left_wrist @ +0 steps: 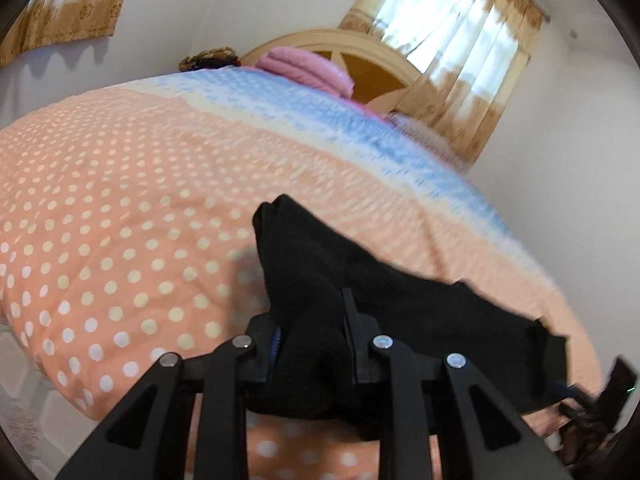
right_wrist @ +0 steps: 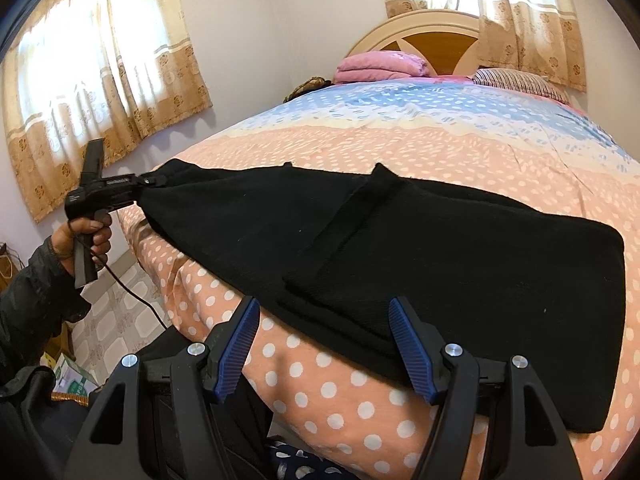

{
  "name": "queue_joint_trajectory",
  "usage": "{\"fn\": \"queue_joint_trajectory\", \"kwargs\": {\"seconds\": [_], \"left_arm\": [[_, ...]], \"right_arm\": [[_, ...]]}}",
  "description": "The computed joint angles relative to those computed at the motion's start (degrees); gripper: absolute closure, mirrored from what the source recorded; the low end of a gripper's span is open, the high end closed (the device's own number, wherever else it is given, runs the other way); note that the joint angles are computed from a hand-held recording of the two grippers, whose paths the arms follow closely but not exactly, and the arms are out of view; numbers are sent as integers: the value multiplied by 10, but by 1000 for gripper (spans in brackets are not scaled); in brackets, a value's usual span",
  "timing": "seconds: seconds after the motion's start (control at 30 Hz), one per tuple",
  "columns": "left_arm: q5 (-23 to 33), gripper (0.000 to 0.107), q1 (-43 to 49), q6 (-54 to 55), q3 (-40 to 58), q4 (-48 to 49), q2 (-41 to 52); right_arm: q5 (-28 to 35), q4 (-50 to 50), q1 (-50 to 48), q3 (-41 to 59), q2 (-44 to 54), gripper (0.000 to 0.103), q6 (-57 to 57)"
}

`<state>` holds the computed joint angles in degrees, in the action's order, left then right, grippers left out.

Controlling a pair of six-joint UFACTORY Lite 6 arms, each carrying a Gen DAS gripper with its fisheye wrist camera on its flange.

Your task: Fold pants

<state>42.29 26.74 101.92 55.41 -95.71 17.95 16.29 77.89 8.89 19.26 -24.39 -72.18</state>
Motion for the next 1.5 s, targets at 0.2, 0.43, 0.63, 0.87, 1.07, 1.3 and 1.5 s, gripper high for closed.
{"fn": "queue_joint_trajectory", "kwargs": {"seconds": [0.2, 0.43, 0.63, 0.87, 1.07, 1.3, 1.5], "left_arm": [[65, 82, 1, -29, -33, 4, -79], [83, 82, -55, -68, -45, 4, -170], [88, 82, -133, -109, -30, 2, -215], [52, 82, -264, -154, 3, 8, -237], [-21, 82, -404, -175, 68, 16, -191], [-148, 82, -565, -223, 163, 69, -79], [-302, 82, -692, -250, 217, 135, 24]], "right_arm": [[0, -84, -12, 8, -20, 34, 91], [36, -242, -59, 23, -77, 34, 234], [128, -286, -190, 19, -145, 34, 224], [239, -253, -383, 23, -159, 34, 112], [321, -222, -556, 43, -121, 34, 15], [326, -187, -684, 93, 1, 34, -23], [312, -179, -707, 122, 57, 34, -24]]}}
